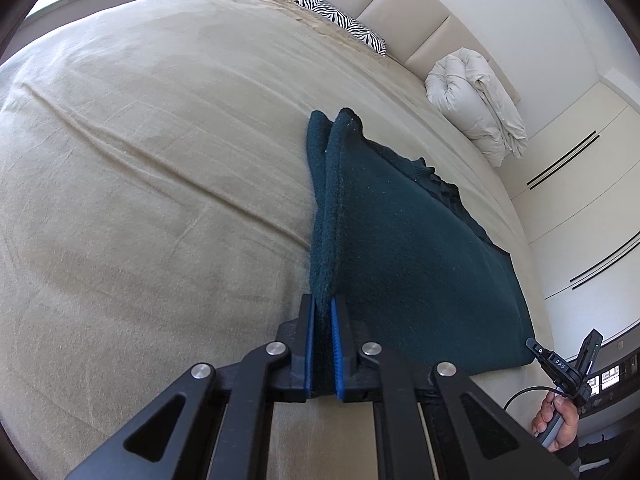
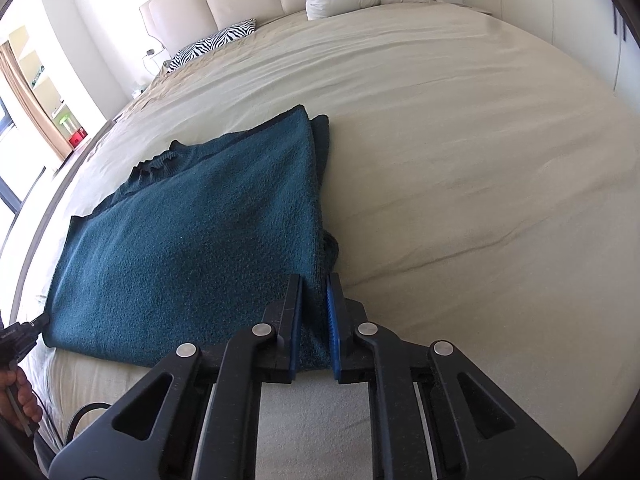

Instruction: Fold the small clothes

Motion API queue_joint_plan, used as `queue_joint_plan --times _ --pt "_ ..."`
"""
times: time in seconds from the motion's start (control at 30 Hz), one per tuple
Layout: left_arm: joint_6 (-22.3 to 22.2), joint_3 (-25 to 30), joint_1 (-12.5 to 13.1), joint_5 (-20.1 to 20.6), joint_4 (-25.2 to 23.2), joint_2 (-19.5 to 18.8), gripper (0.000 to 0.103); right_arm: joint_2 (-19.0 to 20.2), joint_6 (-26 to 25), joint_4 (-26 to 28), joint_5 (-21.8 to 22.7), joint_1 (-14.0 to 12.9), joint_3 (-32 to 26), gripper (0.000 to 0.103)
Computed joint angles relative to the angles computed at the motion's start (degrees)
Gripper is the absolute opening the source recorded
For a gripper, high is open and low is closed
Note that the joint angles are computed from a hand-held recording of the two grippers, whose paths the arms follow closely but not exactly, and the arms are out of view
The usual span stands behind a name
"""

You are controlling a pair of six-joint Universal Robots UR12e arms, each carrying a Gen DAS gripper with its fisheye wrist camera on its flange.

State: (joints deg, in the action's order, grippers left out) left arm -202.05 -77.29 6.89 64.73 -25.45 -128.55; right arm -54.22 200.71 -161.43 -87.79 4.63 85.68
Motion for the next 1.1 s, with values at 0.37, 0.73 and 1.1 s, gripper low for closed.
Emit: queue_joint_plan --times 0.37,0.73,1.1 --pt "-1.0 0.3 0.5 -1.2 -0.3 -0.4 0.008 -1.1 2.9 0.1 3.1 -0.7 2.0 0.007" --pt "-0.4 -0.5 1.1 -2.1 -1.2 -0.4 0.007 -0.7 7.8 -1.3 7.9 -2.3 3.4 0.006" --pt "-4.1 -1.0 2.1 -5.4 -0.7 -0.1 0.023 -1.8 5.0 4.9 6.8 -2.1 1.9 0.022"
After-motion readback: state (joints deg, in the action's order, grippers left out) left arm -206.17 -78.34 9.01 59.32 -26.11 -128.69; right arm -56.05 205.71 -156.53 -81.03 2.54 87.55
